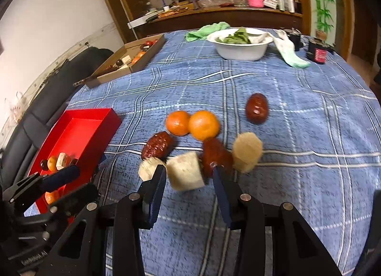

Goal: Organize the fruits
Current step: 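Grasp a white yam block with the right gripper while the left gripper grasps a small yam piece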

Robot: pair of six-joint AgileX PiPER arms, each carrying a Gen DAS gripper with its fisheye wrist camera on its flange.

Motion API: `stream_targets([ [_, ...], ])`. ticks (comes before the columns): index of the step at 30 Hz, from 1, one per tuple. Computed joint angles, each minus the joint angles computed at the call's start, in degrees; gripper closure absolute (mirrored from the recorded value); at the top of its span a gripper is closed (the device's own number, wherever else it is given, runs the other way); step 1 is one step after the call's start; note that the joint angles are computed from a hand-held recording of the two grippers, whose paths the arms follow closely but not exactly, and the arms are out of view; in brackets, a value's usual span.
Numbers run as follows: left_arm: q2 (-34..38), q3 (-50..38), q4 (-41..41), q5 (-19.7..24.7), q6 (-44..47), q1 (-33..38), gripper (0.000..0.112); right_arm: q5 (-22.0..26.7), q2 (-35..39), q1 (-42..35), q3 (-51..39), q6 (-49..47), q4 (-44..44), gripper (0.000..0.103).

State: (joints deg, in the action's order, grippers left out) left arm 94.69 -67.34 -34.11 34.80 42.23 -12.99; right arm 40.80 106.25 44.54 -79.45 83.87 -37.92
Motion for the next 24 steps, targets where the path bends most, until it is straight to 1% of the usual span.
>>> stream_targets([
  [2, 0.87, -0.58, 0.94, -0.05, -0.94, -0.03, 0.062, 0.23, 1.80, -0.30, -2.20, -2.75, 1.46, 0.061],
  [3, 1.06, -0.61, 0.97, -0.01, -0.96, 0.20, 0.062, 1.26, 3.07, -0.26, -3.79, -4.36, 2.19, 0.062],
  [5, 1.56, -0.95, 0.90, 0.17, -0.95, 0.38, 0.062, 4.23, 5.50, 0.17, -6.65, -6.12, 2.25, 0.069],
  [6, 1.75, -1.12, 0.81, 0.27, -0.81, 0.35, 0.062, 4.05, 5.44, 0.28, -6.28, -5.54, 1.57, 0.069],
  [8, 2.10, -1.34, 0.83, 0.28, -0.65, -0.06, 0.062, -0.05, 3.22, -0.55, -2.47, -3.11, 1.64, 0.070],
  [11, 3.18, -2.60, 1.06, 1.06, -0.68, -1.32, 0.062, -2.48, 0.40, -0.73, 1.90, 1.06, -0.01, 0.070],
  [16, 6.13, -5.49, 3.59, -0.13, -2.22, -5.88, 0.062, -3.07, -2.66, 0.06, 6.53, 6.79, -2.67, 0.070],
  [17, 7.08, -6.38, 4.55, -0.24, -3.05, -6.79, 0.064, -3.16, -3.11, 0.12, 7.26, 7.67, -2.97, 0.070],
  [19, 9.14, -8.29, 7.51, -0.37, -6.20, -8.10, 0.064, -1.73, -3.41, 0.38, 7.69, 8.99, -3.47, 0.070],
  [20, 10.17, -9.32, 8.41, 0.16, -7.32, -8.42, 0.064, -2.15, -4.04, 0.28, 8.62, 9.91, -3.89, 0.070],
  [22, 11.66, -10.57, 8.50, 1.10, -7.79, -8.75, 0.072, -3.32, -5.34, 0.19, 10.25, 11.36, -4.60, 0.070],
  [23, 12.08, -10.81, 8.30, 1.27, -7.68, -8.86, 0.086, -2.80, -5.55, 0.54, 10.37, 11.82, -5.09, 0.070],
  [24, 12.30, -10.80, 7.70, 1.23, -7.02, -8.92, 0.088, -2.26, -5.68, 0.85, 10.35, 12.08, -5.45, 0.070],
])
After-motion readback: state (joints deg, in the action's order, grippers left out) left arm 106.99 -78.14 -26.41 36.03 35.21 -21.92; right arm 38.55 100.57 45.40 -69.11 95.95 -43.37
